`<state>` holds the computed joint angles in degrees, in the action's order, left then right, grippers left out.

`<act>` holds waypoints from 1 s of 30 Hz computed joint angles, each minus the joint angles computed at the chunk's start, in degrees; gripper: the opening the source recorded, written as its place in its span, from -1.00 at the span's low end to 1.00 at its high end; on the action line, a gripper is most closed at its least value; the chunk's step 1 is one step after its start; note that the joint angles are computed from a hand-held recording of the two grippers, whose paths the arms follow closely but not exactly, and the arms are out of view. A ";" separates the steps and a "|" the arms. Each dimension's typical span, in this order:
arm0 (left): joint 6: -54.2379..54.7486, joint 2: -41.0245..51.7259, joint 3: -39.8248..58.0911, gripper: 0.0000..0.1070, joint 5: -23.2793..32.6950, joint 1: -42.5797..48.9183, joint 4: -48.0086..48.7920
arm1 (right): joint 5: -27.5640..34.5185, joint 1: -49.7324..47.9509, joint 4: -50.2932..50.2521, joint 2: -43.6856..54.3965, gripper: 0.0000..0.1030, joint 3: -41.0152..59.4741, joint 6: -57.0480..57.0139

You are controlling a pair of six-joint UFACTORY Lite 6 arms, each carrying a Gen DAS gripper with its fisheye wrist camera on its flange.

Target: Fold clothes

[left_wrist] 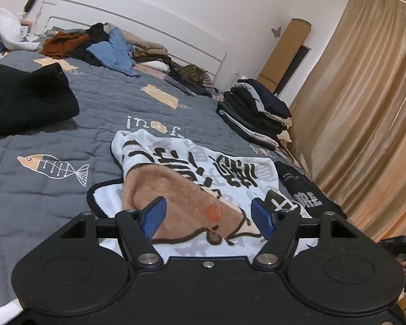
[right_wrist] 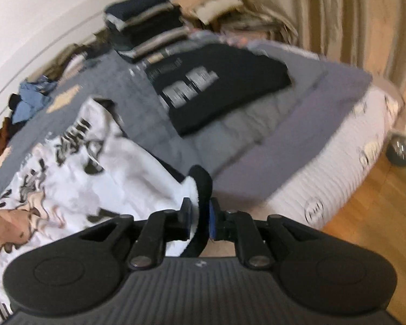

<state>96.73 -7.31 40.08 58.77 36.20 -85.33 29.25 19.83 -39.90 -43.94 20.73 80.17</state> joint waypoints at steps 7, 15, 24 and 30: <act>-1.39 1.52 2.44 0.27 1.31 2.95 -0.15 | 14.68 20.21 -23.14 9.87 -0.22 13.98 22.87; -3.13 4.92 8.55 0.28 1.44 8.29 -0.13 | 11.57 25.94 -30.42 27.05 0.03 31.14 25.56; -6.33 10.73 15.80 0.28 -0.27 13.10 0.98 | -4.40 27.58 -41.64 60.81 0.08 60.98 35.29; -6.41 11.91 17.41 0.28 -2.06 12.86 3.18 | -10.97 29.29 -41.41 79.74 0.13 81.54 36.09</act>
<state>90.32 4.60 57.50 56.71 49.06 -82.15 18.28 49.12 -81.32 35.81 102.27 116.26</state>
